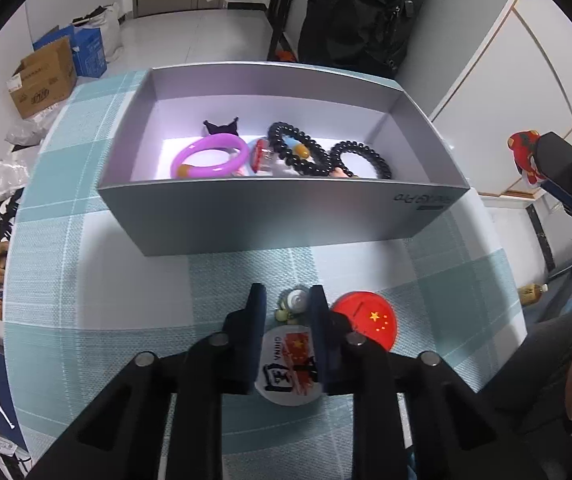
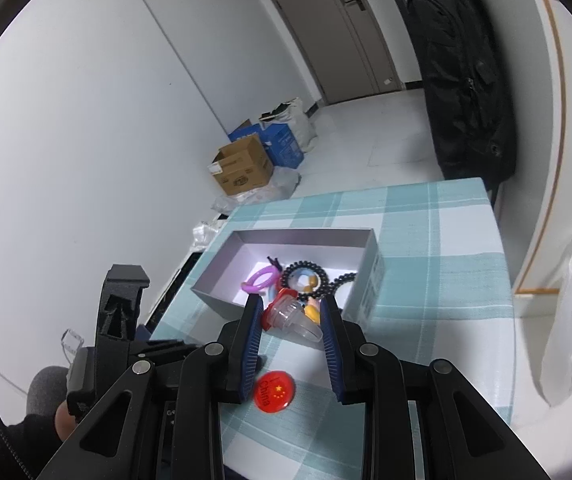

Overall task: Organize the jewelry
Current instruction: 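Grasp the red-clear trinket with the right tool while the left tool grasps a small white trinket, then carry both trinkets into the grey box and open both tools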

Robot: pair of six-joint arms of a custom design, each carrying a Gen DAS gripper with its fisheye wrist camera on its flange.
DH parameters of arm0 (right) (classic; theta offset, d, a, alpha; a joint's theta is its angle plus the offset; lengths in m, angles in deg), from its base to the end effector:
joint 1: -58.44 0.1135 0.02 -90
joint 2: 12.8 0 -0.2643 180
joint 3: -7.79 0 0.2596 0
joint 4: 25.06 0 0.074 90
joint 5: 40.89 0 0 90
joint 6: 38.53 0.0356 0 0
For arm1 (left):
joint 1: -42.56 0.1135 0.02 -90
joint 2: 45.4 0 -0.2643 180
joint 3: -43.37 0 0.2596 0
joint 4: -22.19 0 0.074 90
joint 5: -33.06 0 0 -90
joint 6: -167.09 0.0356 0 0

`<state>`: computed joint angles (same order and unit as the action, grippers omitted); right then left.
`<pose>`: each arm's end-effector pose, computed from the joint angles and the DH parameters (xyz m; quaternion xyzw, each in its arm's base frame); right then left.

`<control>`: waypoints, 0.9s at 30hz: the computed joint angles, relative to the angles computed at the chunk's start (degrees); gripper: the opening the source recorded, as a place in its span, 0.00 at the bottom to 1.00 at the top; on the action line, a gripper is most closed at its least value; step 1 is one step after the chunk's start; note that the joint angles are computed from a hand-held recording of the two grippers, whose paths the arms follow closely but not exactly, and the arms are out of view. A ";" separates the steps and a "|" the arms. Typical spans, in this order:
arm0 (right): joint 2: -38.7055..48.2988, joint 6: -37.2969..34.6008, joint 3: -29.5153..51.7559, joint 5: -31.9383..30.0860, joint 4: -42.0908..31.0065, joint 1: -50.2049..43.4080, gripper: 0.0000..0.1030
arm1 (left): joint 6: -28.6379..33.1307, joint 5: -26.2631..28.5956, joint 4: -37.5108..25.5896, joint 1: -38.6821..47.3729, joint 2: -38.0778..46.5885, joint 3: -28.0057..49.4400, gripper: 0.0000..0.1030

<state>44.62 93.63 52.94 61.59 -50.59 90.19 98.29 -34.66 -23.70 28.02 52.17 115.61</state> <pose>0.1888 0.1078 0.2144 0.1286 0.8847 0.1849 0.4082 0.3101 -0.0944 0.1632 0.3270 0.9116 -0.1810 0.1709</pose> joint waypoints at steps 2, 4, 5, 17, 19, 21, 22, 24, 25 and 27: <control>-0.52 0.06 -0.09 -0.06 -0.18 -0.18 0.27 | 0.43 -0.72 0.13 -0.54 -0.29 -0.26 0.10; -0.71 0.06 -0.02 0.00 -0.01 -0.03 0.27 | 0.33 -1.52 0.96 -1.33 -0.96 -0.92 0.09; -0.68 -0.08 0.05 0.03 0.09 0.04 0.27 | 0.31 -1.63 1.61 -1.64 -1.43 -1.35 0.09; 1.45 -0.02 0.78 -0.20 2.64 0.21 0.27 | 0.33 5.27 0.47 2.00 -5.48 -0.81 0.08; 2.23 0.00 1.14 -0.52 3.26 0.23 0.27 | 0.30 6.61 1.38 2.35 -6.98 -1.35 0.08; 3.11 -0.01 1.63 -0.51 3.65 0.52 0.27 | 0.07 7.57 1.70 2.52 -8.07 -1.50 0.08; 3.45 -0.02 1.79 -0.59 3.85 0.60 0.27 | 0.07 8.92 1.37 2.83 -8.50 -1.15 0.08; 4.01 -0.01 2.09 -0.56 4.22 0.84 0.27 | -0.81 10.78 2.09 3.26 -9.79 -0.79 0.08; 4.41 -0.01 2.30 -0.71 4.38 0.81 0.27 | -1.17 11.32 2.47 3.36 -9.93 -0.49 0.08; 4.83 0.13 2.45 -1.27 4.89 0.54 0.27 | -2.25 12.41 2.92 3.52 -9.73 0.68 0.08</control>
